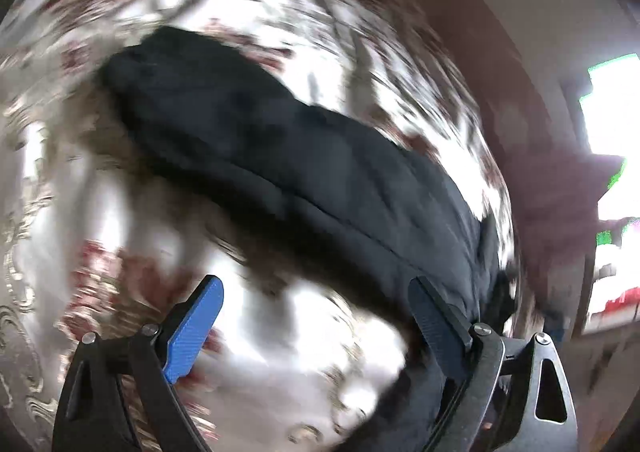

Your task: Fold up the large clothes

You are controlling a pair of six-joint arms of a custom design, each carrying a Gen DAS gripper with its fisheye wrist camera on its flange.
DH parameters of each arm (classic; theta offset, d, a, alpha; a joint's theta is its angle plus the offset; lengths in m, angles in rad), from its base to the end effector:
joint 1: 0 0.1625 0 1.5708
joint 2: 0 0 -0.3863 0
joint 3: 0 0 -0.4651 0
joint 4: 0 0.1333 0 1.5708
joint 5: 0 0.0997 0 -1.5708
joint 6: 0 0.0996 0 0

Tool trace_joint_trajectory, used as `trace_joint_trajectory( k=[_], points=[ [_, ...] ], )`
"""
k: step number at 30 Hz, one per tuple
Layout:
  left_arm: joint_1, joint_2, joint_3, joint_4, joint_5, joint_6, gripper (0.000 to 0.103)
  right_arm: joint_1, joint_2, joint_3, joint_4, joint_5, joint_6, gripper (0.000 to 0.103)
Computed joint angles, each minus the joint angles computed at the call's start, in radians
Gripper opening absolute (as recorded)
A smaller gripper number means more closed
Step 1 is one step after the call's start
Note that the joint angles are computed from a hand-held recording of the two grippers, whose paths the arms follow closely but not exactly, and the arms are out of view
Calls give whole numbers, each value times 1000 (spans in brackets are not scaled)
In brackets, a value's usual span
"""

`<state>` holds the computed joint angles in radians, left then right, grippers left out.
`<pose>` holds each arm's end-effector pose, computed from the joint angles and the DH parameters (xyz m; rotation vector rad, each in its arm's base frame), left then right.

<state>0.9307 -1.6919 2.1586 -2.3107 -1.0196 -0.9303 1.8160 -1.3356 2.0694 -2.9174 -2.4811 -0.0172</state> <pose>-0.1425 -0.5018 0.2819 -0.5165 2.7758 -0.8383 0.1870 -0.5223 0.2340 -0.0495 -2.2065 0.8069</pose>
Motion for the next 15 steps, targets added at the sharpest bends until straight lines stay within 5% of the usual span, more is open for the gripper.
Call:
trace_joint_trajectory(
  k=[10, 15],
  points=[
    [183, 45, -22, -169, -60, -111, 93, 24, 167, -77, 3, -43, 12, 80],
    [239, 115, -52, -199, -81, -195, 92, 28, 141, -60, 38, -40, 54, 86]
  ],
)
